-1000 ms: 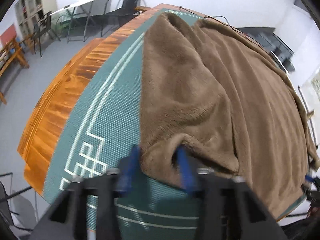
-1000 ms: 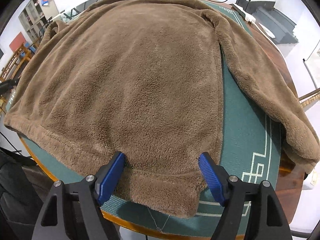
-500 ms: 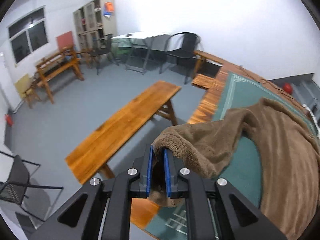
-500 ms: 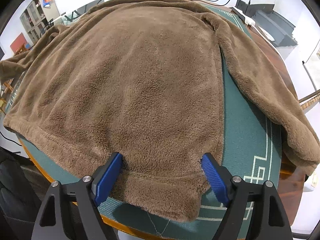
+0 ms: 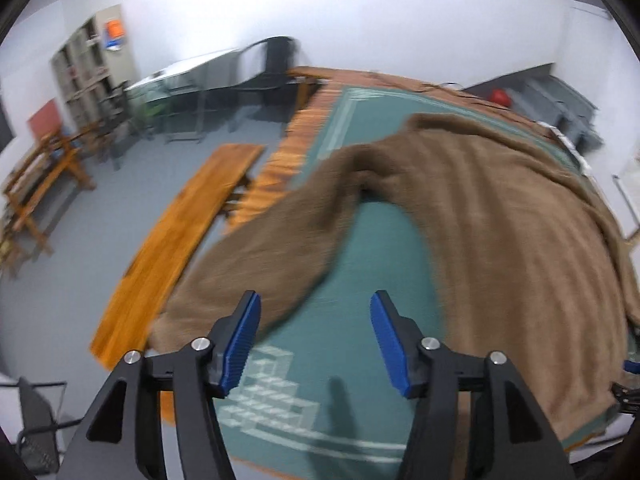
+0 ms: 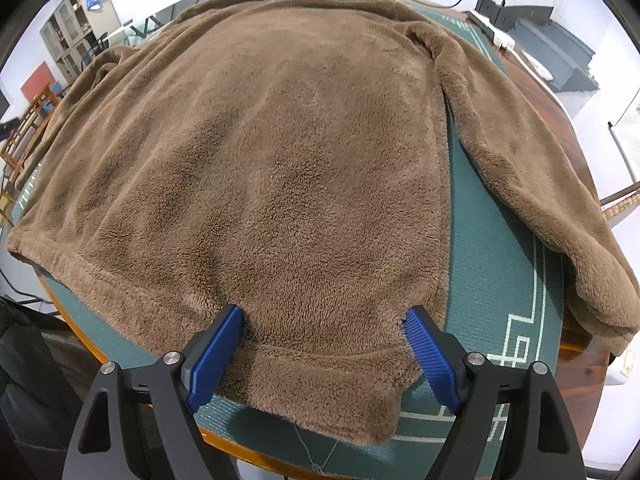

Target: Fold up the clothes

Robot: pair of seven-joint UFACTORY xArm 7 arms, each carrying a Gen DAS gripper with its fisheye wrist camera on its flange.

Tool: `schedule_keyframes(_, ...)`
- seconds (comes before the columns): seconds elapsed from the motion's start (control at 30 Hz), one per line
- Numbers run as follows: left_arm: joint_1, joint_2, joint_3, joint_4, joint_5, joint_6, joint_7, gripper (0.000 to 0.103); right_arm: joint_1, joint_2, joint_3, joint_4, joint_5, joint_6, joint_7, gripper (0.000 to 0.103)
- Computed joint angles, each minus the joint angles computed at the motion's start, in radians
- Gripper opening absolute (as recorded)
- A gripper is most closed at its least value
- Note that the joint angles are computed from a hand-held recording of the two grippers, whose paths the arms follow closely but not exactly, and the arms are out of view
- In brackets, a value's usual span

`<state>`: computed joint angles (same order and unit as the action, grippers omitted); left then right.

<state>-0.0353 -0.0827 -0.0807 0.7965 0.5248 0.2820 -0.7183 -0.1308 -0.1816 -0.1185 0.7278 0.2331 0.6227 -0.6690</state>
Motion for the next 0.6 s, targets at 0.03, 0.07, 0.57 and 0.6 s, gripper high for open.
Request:
schedule_keyframes(0.03, -0.018, 0.025, -0.009, 0.020, -0.026, -0.008, 0.027, 0.067, 0.000, 0.003, -0.002, 0.016, 0.007, 0.024, 0.008, 0.085)
schedule_keyframes(0.07, -0.036, 0.054, -0.016, 0.044, -0.044, -0.013, 0.050, 0.068, -0.001, 0.005, -0.003, 0.033, 0.013, 0.049, 0.016, 0.085)
schedule_keyframes(0.57, -0.176, 0.369, 0.022, 0.366, -0.346, 0.089, 0.371, 0.077, -0.009, 0.090, 0.019, 0.161, -0.052, 0.052, 0.074, 0.086)
schedule_keyframes(0.6, -0.174, 0.385, 0.027, 0.395, -0.353, 0.094, 0.378, 0.079, -0.010, 0.113, 0.018, 0.197, -0.032, 0.044, 0.083, 0.086)
